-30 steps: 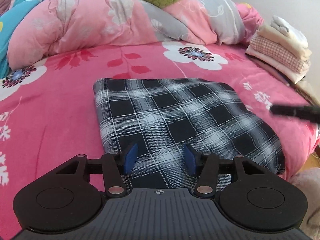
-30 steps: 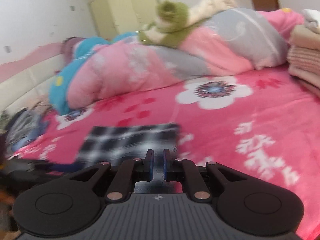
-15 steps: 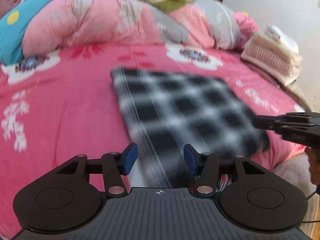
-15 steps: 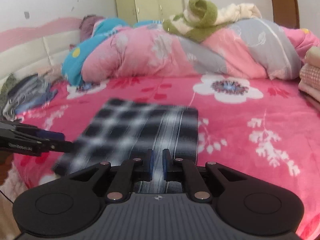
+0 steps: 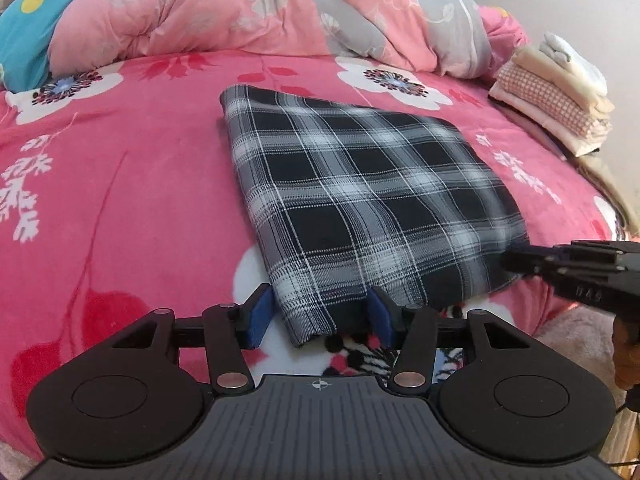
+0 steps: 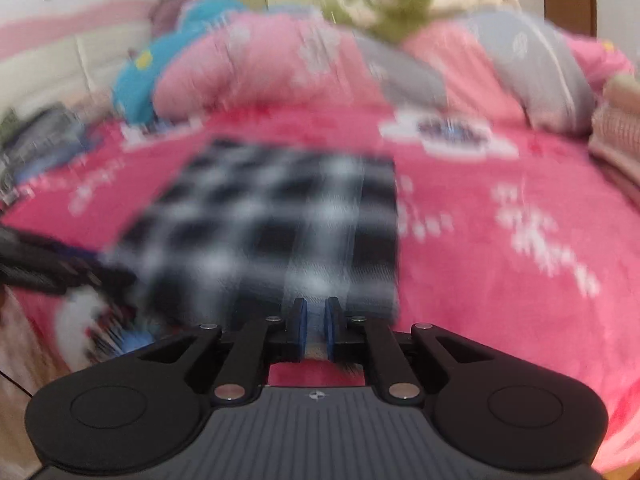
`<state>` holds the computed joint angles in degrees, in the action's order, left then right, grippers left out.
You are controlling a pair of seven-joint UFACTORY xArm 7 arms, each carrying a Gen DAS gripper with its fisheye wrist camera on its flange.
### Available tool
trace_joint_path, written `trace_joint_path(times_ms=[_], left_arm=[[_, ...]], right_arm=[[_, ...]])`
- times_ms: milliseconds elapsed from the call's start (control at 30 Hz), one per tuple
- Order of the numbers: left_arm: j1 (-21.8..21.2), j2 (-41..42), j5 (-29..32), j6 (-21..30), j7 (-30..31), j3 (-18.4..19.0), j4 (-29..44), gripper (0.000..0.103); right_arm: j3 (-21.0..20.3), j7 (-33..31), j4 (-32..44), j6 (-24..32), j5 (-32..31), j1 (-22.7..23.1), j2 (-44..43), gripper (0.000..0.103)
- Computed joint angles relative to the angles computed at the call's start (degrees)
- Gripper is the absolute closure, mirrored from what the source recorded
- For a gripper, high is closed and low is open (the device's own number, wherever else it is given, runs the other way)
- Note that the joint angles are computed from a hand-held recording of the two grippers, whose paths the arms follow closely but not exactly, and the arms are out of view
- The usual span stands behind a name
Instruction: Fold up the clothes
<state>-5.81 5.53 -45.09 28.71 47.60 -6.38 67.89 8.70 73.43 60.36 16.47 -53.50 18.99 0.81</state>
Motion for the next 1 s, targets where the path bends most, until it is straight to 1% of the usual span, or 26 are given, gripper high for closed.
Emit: trace_joint_path(times_ms=[33,100,167,200,267,333,433,500,533,600,667,700,767,833,900,1000], left_arm=[[0.18,-0.03,-0.34,0.45,0.34,0.05,0.04,0.052],[0.46,0.04,-1.29,1.07,0.75,0.14,0.13,0.052],[0.63,0.11,-2.14,1.38,1.06,0.17,0.15,0.052],[0.6,0.06,-2.25,1.3,1.07,0.16,0.06,0.052],[0.49,-0.01,-2.05,1.17,0.83,0.17,-0.03,0.052],[0.4,-0.01,-1.72,1.22,0.4,0.2,0.03,0.052],[0.32,-0.04,-1.18,1.29,-0.23,0.24,0.09,0.052],[0.19,-0.12,-0.44,1.1,-0.57,0.24,0.03,0.052],[0.12,-0.15,-0.06,1.0,-0.74,0.24,0.0,0.052],[0.02,-0.19,0.63,0.9,-1.1,0.25,-0.03,0.052],[-0.04,-0.21,1.15,0.89,-1.53,0.26,-0.02,0.052],[-0.08,-0.22,1.41,0.83,-1.77,0.26,-0.04,0.052],[-0.23,-0.27,2.11,0.53,-2.35,0.23,-0.13,0.052],[-0.4,-0.4,2.8,0.1,-2.84,0.18,-0.35,0.052],[-0.55,-0.6,3.55,-0.14,-3.35,0.18,-0.56,0.052],[-0.81,-0.79,4.96,-0.41,-4.3,0.23,-0.75,0.052]], right_arm=[[-0.12,-0.02,-0.39,-0.25,0.96,-0.15,0.19,0.094],[-0.13,5.68,-1.45,0.94,-2.8,-0.44,-2.68,0.094],[0.9,9.46,-2.65,3.36,-5.38,-1.59,-5.77,0.094],[1.55,10.75,-3.34,4.81,-5.54,-2.28,-7.38,0.094],[2.64,11.02,-4.58,5.31,-4.48,-3.56,-9.45,0.094],[3.66,9.61,-5.37,4.43,-2.89,-4.43,-10.25,0.094],[4.52,6.08,-5.02,2.35,0.25,-4.96,-8.05,0.094],[4.35,3.24,-4.3,1.98,3.0,-4.64,-5.39,0.094],[3.44,1.3,-3.74,2.55,5.08,-3.52,-3.53,0.094],[3.44,2.17,-3.54,3.28,3.63,-3.17,-2.46,0.094],[3.38,1.69,-3.28,5.68,4.5,-1.99,-4.15,0.093],[3.64,1.89,-3.07,6.66,3.98,-1.69,-5.14,0.093],[4.58,2.55,-2.2,7.13,1.24,-1.53,-6.68,0.093],[5.11,2.98,-0.66,4.93,-1.42,-1.86,-6.18,0.093],[5.27,2.97,1.71,2.42,-3.39,-1.6,-3.58,0.093],[4.13,-2.91,5.18,2.39,0.15,0.52,2.06,0.093]])
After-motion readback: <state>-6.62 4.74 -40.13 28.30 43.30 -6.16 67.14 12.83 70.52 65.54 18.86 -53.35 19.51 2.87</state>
